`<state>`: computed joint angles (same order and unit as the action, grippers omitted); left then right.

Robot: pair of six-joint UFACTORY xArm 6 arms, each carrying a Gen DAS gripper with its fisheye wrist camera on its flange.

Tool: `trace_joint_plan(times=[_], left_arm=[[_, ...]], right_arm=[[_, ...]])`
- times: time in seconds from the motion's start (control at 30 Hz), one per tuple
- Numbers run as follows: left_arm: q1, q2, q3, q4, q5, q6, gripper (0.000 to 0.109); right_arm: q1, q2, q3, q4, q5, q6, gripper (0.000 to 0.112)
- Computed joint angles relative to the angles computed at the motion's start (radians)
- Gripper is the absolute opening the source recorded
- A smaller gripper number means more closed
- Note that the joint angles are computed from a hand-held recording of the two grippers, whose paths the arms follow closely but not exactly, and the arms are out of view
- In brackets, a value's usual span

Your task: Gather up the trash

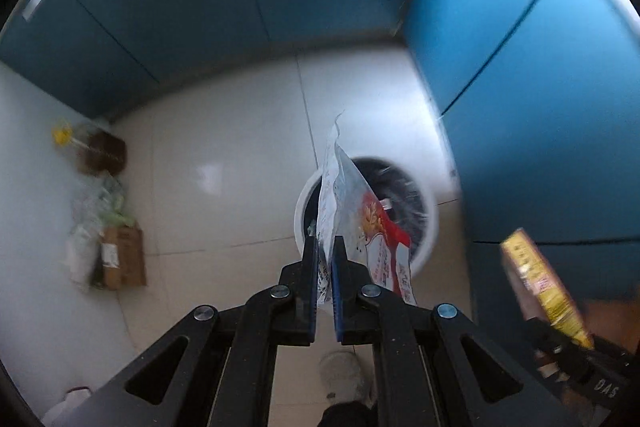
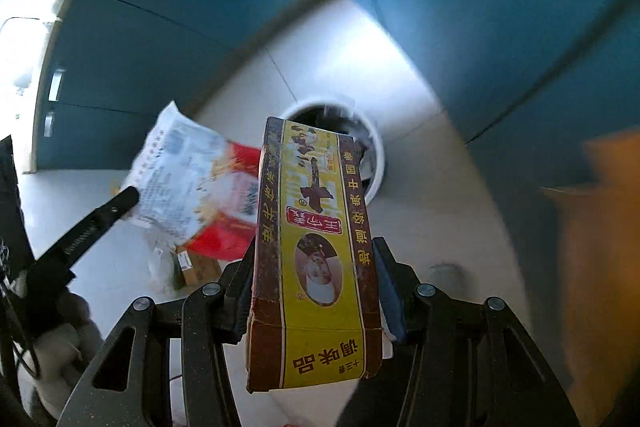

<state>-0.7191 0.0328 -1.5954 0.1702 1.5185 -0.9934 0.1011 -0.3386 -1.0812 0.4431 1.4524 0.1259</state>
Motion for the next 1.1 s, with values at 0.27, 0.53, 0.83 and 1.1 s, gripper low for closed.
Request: trace_joint_plan(times=[0.27, 0.53, 0.83, 1.1], left_arm=[[0.112, -0.026, 0.443, -0.140, -0.413, -0.026, 0.003], [0.143, -0.013, 0.488, -0.215, -0.461, 0.018, 0.007], [0.150, -0.115, 0.480, -0.163, -0.405, -0.074, 0.101], [0.054, -0.177, 0.391, -0.077, -0.173, -0.189, 0.101]], right_arm=[[0.105, 0.366, 0.148, 0.116, -0.322, -0.117, 0.054], [0.185, 0.577, 0.007, 0.011, -0.353, -0.089, 0.062], [0.181, 0.458, -0.006, -0.148, -0.314, -0.070, 0.095], [0.228, 0.236, 0.022, -0.397, -0.282, -0.094, 0.103]])
